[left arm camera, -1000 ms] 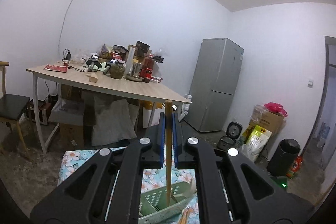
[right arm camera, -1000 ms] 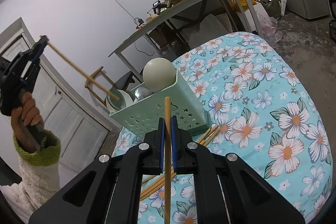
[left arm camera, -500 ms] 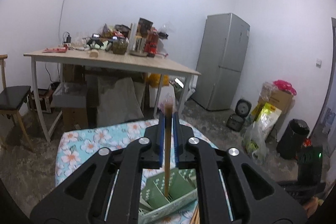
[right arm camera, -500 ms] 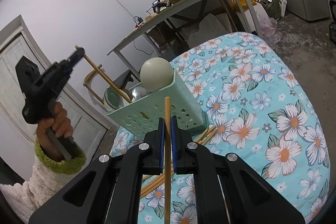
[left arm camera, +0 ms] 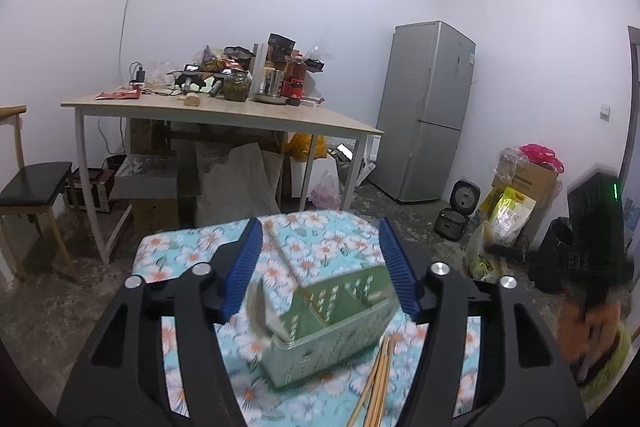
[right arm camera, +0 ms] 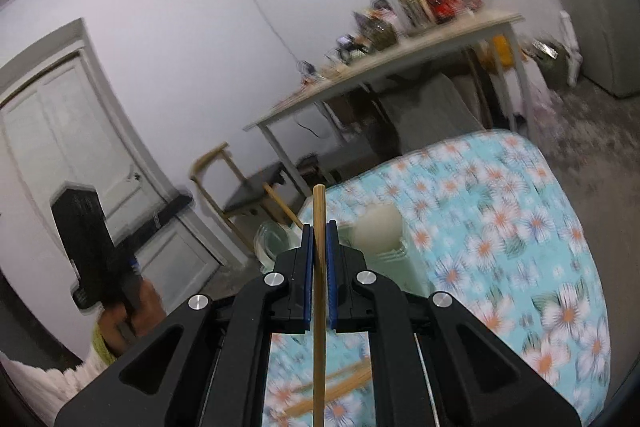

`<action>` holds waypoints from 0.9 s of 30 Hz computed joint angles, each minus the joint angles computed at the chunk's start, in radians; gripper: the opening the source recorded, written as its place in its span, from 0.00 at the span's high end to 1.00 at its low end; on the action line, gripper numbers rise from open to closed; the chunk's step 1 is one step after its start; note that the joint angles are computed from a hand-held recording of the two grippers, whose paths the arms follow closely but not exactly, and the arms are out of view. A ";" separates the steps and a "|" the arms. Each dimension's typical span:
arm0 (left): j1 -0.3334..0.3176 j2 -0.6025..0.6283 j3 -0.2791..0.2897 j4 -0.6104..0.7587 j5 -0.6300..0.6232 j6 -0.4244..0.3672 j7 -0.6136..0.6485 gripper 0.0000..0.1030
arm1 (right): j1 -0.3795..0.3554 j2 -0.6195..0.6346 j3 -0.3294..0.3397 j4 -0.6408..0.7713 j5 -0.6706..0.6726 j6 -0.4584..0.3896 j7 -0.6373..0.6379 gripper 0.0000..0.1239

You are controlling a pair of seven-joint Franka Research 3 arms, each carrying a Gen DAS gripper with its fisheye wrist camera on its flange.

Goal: Organize utensils
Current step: 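Lower the chopstick into the holder and open the right gripper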

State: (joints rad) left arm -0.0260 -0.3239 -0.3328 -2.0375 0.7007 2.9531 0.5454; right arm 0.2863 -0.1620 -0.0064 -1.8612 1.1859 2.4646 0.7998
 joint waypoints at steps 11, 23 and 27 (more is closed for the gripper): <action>-0.104 -0.197 0.057 -0.323 -0.164 0.020 0.089 0.30 | 0.012 0.232 0.077 0.402 0.050 -0.003 -0.091 0.95; -0.186 -0.210 0.072 -0.469 -0.313 0.044 0.162 0.29 | 0.017 0.577 0.209 0.855 -0.162 0.089 -0.029 0.95; -0.171 -0.199 0.067 -0.477 -0.326 0.067 0.167 0.29 | 0.026 0.620 0.236 0.851 -0.246 0.153 -0.026 0.95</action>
